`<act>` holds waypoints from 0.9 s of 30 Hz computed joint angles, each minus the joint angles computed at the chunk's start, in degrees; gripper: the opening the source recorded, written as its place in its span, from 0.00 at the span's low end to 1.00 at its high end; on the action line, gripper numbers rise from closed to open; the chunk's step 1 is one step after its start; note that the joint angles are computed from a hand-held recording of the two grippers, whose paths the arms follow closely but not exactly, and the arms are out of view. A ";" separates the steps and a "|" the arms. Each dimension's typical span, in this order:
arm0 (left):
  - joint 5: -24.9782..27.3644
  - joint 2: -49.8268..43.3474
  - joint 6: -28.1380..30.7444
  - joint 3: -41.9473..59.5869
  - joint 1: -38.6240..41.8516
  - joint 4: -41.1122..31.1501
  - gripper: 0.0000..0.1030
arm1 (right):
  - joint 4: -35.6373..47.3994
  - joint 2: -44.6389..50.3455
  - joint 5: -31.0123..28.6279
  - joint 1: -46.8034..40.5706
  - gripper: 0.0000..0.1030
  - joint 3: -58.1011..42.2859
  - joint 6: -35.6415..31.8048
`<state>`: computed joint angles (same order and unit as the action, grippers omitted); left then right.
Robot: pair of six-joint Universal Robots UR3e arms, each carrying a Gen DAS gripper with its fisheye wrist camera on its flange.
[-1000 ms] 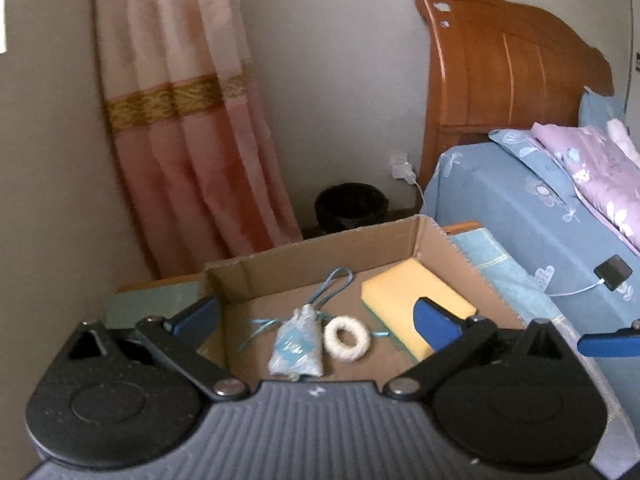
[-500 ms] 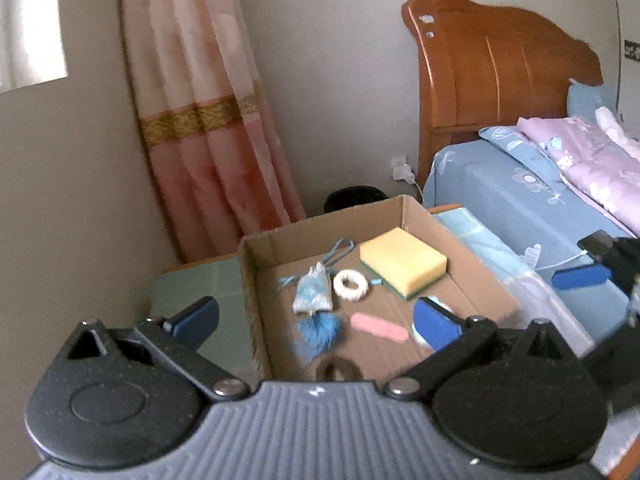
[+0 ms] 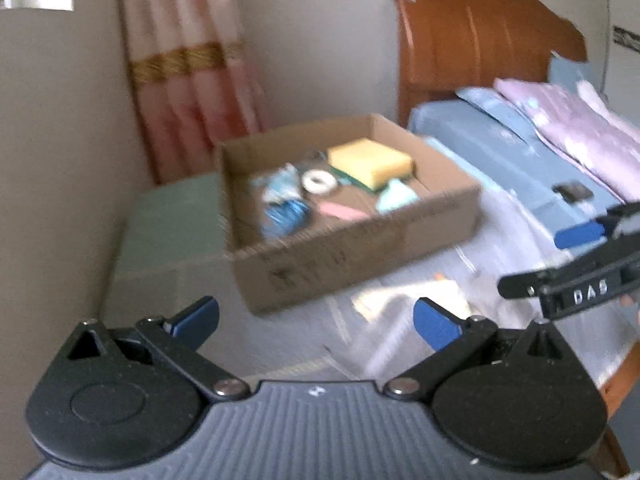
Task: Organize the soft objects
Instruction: 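Grasp the grey lace-edged pouch with the left tool while the right tool grasps the grey pouch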
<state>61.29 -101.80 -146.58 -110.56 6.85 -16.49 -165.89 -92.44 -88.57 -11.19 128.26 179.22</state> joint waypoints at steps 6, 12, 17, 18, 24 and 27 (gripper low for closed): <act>-1.03 -3.20 4.86 -0.58 -2.57 -1.59 0.99 | 0.32 -0.51 1.13 -0.51 1.00 2.99 0.41; 0.49 -5.58 9.15 -0.53 -4.71 -1.61 0.98 | 1.31 0.28 -0.05 -0.32 1.00 3.76 -0.92; 3.90 -7.87 13.36 -0.16 -6.90 1.53 0.88 | 1.70 0.35 0.05 -1.34 1.00 5.89 -2.49; 6.11 -8.42 14.06 -0.26 -7.92 3.25 0.87 | 1.30 0.32 0.11 -1.64 1.00 6.61 -2.84; 6.53 -10.17 17.21 0.83 -7.95 4.09 0.84 | -0.61 0.11 1.40 -3.51 1.00 8.98 -3.85; 4.79 -11.96 16.57 4.77 -7.45 -0.18 0.83 | -1.13 0.82 1.38 -3.54 1.00 8.90 -4.11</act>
<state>66.09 -113.75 -130.01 -105.80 -0.60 -16.67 -167.02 -91.62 -87.20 -14.73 137.16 175.11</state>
